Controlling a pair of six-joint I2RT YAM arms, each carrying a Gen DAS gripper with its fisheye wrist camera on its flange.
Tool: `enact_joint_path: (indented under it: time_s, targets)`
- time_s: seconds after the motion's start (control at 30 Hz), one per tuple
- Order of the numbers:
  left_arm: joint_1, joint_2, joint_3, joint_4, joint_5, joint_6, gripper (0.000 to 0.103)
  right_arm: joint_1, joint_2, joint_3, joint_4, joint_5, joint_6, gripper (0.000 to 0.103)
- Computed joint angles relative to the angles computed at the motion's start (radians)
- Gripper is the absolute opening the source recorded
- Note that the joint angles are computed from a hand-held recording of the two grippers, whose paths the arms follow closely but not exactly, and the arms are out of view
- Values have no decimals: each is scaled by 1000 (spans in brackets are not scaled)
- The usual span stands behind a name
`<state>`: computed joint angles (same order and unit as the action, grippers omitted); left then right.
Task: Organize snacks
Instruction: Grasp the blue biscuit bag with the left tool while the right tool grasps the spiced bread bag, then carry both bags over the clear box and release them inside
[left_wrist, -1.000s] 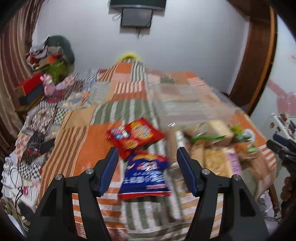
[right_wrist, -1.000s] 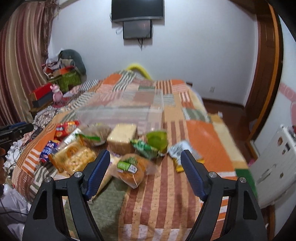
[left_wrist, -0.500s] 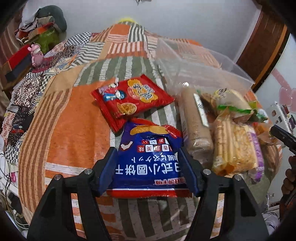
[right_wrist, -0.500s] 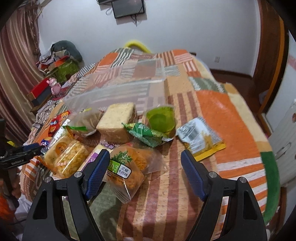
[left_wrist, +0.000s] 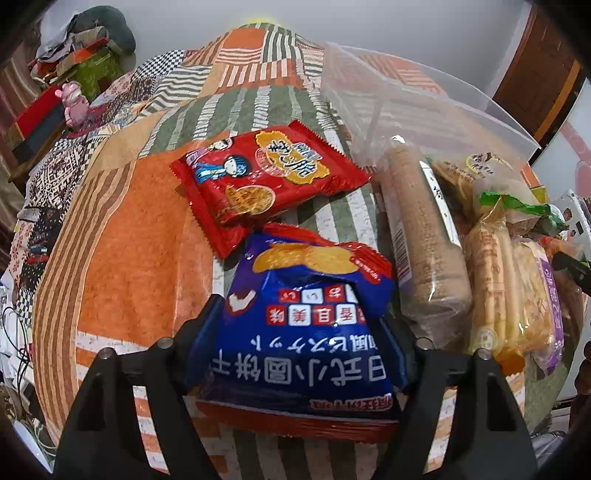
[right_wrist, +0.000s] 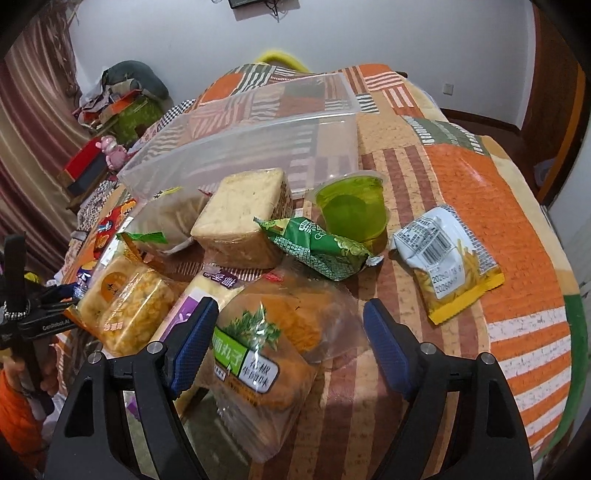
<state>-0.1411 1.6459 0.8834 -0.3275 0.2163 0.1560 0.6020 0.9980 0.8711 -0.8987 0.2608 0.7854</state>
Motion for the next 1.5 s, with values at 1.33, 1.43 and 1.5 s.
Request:
enact_joint_path:
  time_s: [1.33, 1.43, 1.5]
  targets:
    - [-121, -370, 47, -56, -33, -61, 61, 43, -72, 150, -45, 177, -70, 47]
    - [-136, -322, 92, -37, -28, -74, 61, 14, -53, 164, -12, 171, -104, 47]
    - [-146, -293, 111, -17, -30, -82, 61, -18, -30, 171, 21, 155, -135, 47]
